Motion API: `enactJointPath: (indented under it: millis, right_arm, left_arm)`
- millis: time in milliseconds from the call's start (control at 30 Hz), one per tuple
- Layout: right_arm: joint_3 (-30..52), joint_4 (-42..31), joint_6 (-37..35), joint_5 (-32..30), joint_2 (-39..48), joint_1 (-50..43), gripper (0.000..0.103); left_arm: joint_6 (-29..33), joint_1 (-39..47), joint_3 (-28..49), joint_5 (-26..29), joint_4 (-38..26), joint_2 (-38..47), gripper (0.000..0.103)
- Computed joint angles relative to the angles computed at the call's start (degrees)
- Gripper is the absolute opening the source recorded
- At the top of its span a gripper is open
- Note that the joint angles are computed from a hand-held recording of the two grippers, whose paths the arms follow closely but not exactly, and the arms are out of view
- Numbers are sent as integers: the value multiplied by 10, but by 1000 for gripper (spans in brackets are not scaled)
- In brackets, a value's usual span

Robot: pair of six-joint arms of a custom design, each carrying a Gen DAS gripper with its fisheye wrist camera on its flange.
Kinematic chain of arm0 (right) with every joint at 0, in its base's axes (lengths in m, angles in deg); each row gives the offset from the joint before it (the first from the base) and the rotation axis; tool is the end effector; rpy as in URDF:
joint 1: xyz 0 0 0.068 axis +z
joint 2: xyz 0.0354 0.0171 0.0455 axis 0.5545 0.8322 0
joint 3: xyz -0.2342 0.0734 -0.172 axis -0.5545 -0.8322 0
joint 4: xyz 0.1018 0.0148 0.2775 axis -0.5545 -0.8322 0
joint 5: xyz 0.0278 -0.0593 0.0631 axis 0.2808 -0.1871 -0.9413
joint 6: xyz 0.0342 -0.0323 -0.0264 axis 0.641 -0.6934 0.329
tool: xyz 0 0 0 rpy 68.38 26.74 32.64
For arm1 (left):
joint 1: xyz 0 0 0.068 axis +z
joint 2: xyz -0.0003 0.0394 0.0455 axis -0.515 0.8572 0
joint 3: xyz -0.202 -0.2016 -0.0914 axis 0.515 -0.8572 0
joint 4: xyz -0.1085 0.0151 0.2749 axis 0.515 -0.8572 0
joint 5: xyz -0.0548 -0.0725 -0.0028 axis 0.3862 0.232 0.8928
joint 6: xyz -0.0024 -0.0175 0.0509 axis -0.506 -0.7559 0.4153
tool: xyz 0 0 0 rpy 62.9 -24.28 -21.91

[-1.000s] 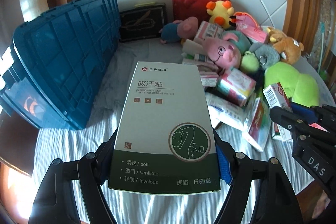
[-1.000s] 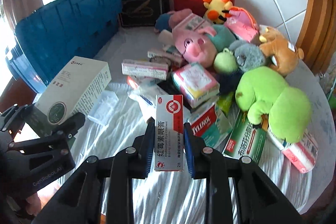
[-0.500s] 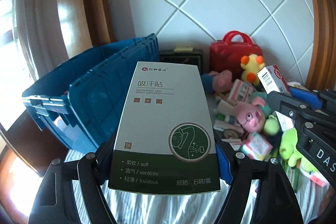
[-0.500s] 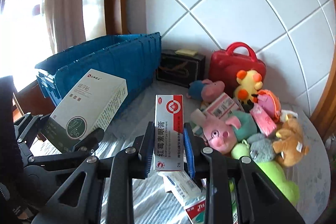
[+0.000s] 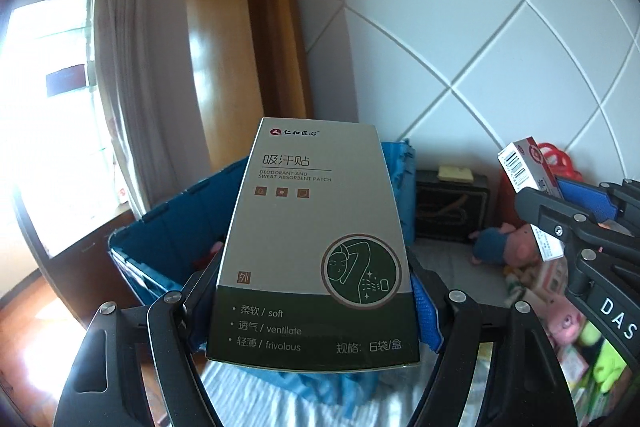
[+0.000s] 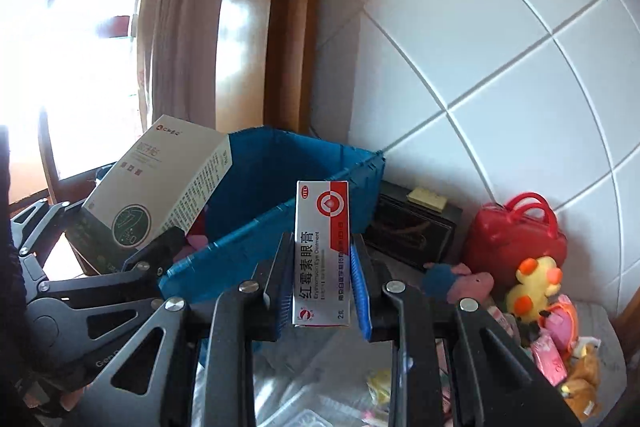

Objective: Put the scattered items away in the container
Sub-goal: 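Carry the patch box and ointment box with both tools over the crate, then open both tools to drop the two boxes into the crate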

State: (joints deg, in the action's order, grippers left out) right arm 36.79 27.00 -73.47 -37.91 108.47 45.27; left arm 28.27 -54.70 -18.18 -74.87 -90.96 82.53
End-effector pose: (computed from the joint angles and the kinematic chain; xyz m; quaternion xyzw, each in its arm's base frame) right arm 0.3059 0.0781 0.3612 -0.3129 0.7702 0.1608 0.5321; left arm 0.2443 -0.0765 0.3493 -0.1915 0.8090 0.2044 0.5168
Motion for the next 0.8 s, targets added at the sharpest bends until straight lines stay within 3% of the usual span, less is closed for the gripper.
enactJointPath:
  millis: [200, 300, 633, 700, 800]
  right_arm:
    - [113, -1, 57, 68, 119, 135, 26]
    - [158, -4, 64, 111, 167, 179, 26]
    - [247, -16, 80, 194, 255, 228, 26]
    - [261, -19, 81, 205, 265, 231, 26]
    - [276, -26, 78, 221, 275, 235, 33]
  left_arm:
    - [108, 225, -13, 195, 73, 5, 77]
    - [138, 295, -6, 262, 93, 26, 77]
    - [173, 377, 3, 371, 136, 69, 78]
    - [180, 389, 5, 397, 139, 76, 83]
    - [180, 392, 4, 397, 144, 80, 101]
